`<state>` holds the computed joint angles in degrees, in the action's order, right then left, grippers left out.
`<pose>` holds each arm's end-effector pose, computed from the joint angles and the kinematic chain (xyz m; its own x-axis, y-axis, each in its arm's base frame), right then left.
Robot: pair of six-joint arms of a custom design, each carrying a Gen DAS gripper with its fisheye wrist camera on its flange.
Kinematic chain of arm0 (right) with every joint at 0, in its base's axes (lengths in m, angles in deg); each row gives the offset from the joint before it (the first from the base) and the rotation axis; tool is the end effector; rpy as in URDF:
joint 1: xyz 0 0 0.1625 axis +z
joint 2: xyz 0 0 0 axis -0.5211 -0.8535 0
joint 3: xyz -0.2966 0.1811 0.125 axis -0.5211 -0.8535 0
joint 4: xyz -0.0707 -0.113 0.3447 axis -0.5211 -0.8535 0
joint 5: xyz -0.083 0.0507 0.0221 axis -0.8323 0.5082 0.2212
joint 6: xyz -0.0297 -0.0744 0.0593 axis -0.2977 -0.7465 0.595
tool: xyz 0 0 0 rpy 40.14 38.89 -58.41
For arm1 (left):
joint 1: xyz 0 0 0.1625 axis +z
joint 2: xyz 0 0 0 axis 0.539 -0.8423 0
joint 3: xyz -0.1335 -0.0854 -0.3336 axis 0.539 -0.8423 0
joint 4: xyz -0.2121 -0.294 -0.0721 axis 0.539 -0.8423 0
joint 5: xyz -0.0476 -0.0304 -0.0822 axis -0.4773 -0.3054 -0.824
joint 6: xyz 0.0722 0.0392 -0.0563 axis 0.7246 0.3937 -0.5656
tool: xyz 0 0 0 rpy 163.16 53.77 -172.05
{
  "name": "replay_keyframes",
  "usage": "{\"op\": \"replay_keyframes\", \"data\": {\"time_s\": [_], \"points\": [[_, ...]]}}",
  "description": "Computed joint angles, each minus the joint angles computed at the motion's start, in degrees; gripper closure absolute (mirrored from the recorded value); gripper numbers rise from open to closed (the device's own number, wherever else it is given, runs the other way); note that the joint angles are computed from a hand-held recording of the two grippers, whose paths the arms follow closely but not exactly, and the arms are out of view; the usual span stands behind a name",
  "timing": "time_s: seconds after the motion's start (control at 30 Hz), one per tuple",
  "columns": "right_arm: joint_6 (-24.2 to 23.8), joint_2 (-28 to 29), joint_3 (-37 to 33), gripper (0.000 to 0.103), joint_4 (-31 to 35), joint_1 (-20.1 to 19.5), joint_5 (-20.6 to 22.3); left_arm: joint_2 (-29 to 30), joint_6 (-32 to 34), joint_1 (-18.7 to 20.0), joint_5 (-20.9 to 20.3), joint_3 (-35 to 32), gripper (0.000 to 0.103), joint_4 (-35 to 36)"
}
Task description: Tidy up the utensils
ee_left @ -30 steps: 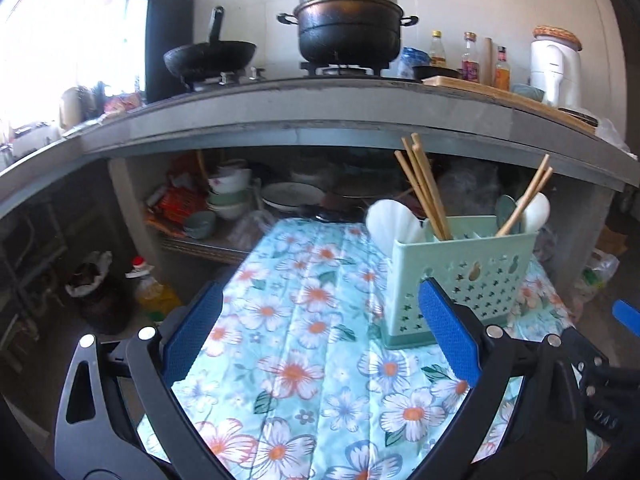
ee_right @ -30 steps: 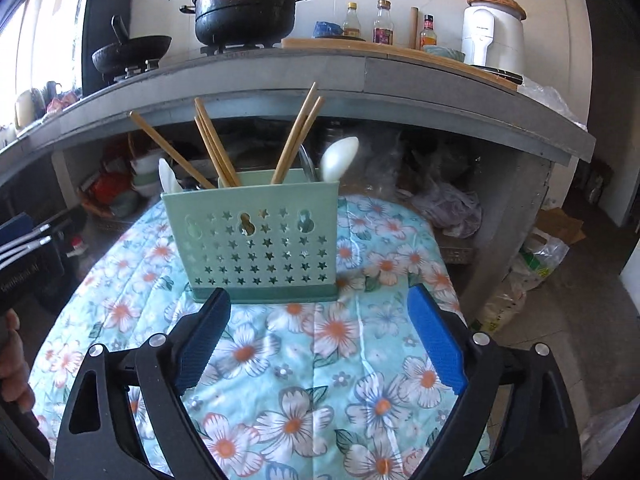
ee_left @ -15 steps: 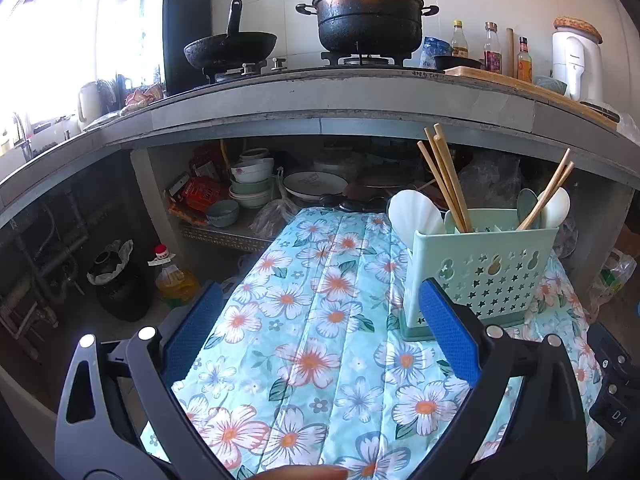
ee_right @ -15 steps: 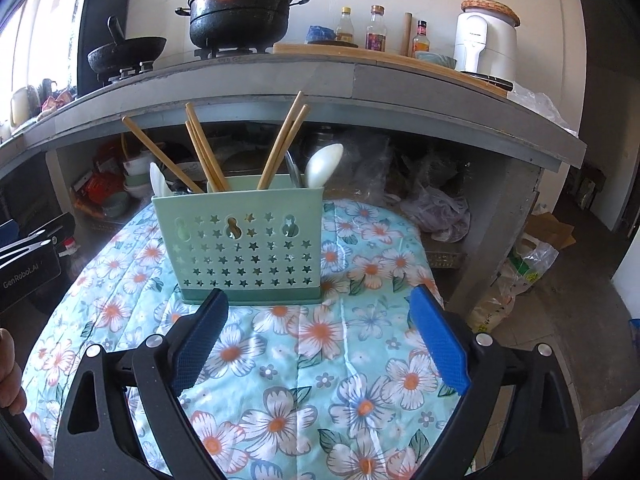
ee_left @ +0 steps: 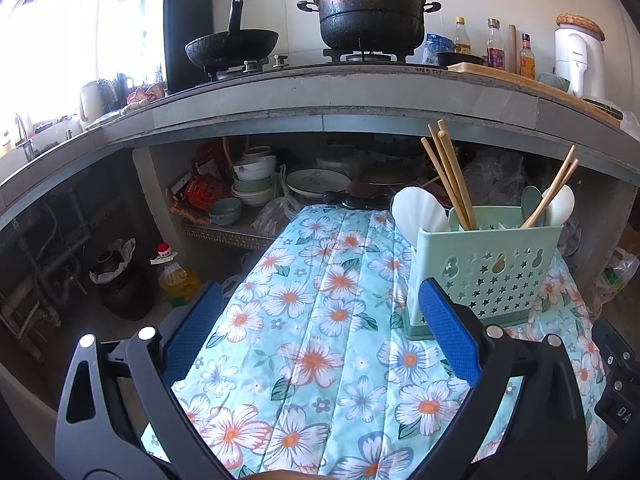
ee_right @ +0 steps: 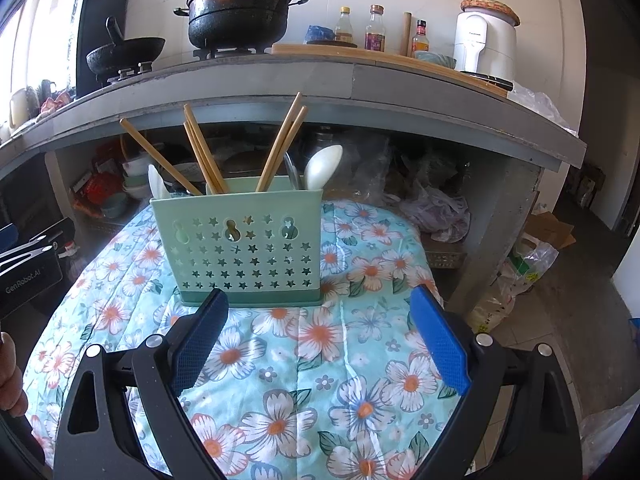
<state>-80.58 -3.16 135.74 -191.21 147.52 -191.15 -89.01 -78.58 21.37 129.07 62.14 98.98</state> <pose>0.3330 -0.5793 0.1526 -0.6339 0.3834 0.6717 -0.4649 0.5052 -0.7271 -0.2221 -0.6570 0.2833 -0.6459 0.1457 -0.7494 0.7093 0.4776 -0.5185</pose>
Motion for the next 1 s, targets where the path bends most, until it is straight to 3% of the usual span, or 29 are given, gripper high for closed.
{"op": "replay_keyframes", "data": {"time_s": [1.0], "points": [[-0.2, 0.1, -0.3, 0.013, -0.6, 0.2, -0.3, 1.5, -0.6, 0.1, -0.3, -2.9, 0.009, 2.1]]}}
